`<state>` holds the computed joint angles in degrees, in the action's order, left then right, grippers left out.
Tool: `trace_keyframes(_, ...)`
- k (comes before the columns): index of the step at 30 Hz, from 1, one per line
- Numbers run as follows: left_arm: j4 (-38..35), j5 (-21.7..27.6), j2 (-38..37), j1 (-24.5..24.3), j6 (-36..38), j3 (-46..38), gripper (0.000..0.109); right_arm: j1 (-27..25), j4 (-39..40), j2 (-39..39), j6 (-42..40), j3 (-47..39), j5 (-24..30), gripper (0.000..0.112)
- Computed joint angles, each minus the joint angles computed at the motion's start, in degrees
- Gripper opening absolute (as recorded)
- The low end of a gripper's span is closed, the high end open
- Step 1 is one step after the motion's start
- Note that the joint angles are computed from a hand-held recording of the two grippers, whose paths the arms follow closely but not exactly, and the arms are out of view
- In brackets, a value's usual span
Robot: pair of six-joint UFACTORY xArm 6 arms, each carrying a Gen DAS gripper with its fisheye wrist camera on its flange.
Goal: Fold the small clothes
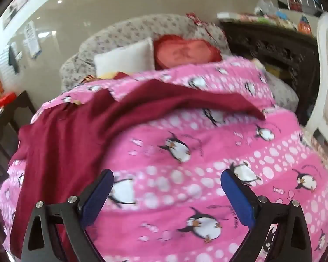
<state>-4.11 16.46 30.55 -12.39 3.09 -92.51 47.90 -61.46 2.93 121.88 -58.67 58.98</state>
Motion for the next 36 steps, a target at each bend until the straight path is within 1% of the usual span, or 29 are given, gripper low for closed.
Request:
trace_keyframes(1, -2.3, -0.3, -0.9, -0.4, 2.2, 0.8, 0.103, 0.8, 0.1, 1.3, -1.1, -1.9, 1.1, 0.098)
trace_keyframes(3, -10.3, 0.0, -3.8, -1.9, 10.3, 3.1, 0.103, 1.9, -0.4, 4.5, -3.2, -6.3, 1.6, 0.098)
trace_keyframes(4, -12.8, 0.0, -4.9, -2.4, 12.9, 4.0, 0.103, 2.0, -1.0, 5.5, -4.2, -7.8, 0.9, 0.098)
trace_keyframes(5, -13.7, -1.1, -6.7, -3.1, 14.3, 6.3, 0.103, 2.1, -1.2, 6.7, -5.4, -9.4, 0.8, 0.098)
trace_keyframes(8, -13.9, -3.1, -9.0, -4.8, 16.4, 9.4, 0.103, 2.3, -0.1, 10.5, -10.2, -14.9, 1.5, 0.098)
trace_keyframes(9, -12.7, -3.3, -9.7, -5.3, 15.6, 10.3, 0.103, 2.4, 0.9, 11.9, -12.2, -17.2, 1.9, 0.098)
trace_keyframes(11, -13.0, -3.7, -9.6, -5.9, 16.7, 10.9, 0.103, 2.4, 3.0, 13.5, -16.2, -20.4, 1.7, 0.098)
trace_keyframes(13, -12.8, -3.7, -10.0, -6.4, 16.8, 11.3, 0.103, 3.1, 2.5, 13.2, -18.6, -21.6, -0.1, 0.098)
trace_keyframes(15, -13.6, -4.3, -10.4, -6.8, 17.8, 12.1, 0.103, 4.2, 2.2, 13.2, -20.8, -23.3, -0.7, 0.098)
trace_keyframes(20, -13.6, -4.8, -10.4, -7.6, 17.7, 12.2, 0.103, 8.3, 0.1, 10.9, -26.8, -26.5, 2.2, 0.098)
trace_keyframes(22, -14.6, -4.5, -10.4, -7.7, 18.6, 12.2, 0.103, 9.6, -1.6, 9.6, -27.8, -26.9, 1.8, 0.098)
trace_keyframes(26, -14.0, -4.4, -10.2, -7.9, 18.0, 12.1, 0.103, 10.6, -2.7, 9.2, -29.5, -28.9, 1.5, 0.098)
trace_keyframes(29, -13.7, -4.6, -10.1, -7.9, 17.8, 12.1, 0.103, 10.1, -1.4, 11.7, -32.7, -32.6, 2.7, 0.098)
trace_keyframes(30, -13.3, -4.6, -10.0, -7.9, 17.5, 12.2, 0.103, 9.6, 0.0, 12.0, -34.2, -33.4, 1.8, 0.098)
trace_keyframes(31, -13.2, -4.7, -10.0, -7.8, 17.6, 12.1, 0.103, 8.8, 1.4, 11.7, -35.4, -33.5, -0.6, 0.098)
trace_keyframes(33, -12.5, -4.5, -9.9, -7.7, 17.1, 11.9, 0.103, 7.1, 1.8, 9.3, -33.7, -31.2, -8.4, 0.098)
trace_keyframes(35, -12.7, -4.7, -9.8, -7.4, 17.0, 11.5, 0.103, 5.4, 6.5, 7.9, -35.1, -30.8, -15.5, 0.098)
trace_keyframes(36, -13.0, -4.5, -9.7, -7.3, 16.9, 11.2, 0.103, 5.0, 8.4, 7.5, -36.2, -31.0, -17.0, 0.098)
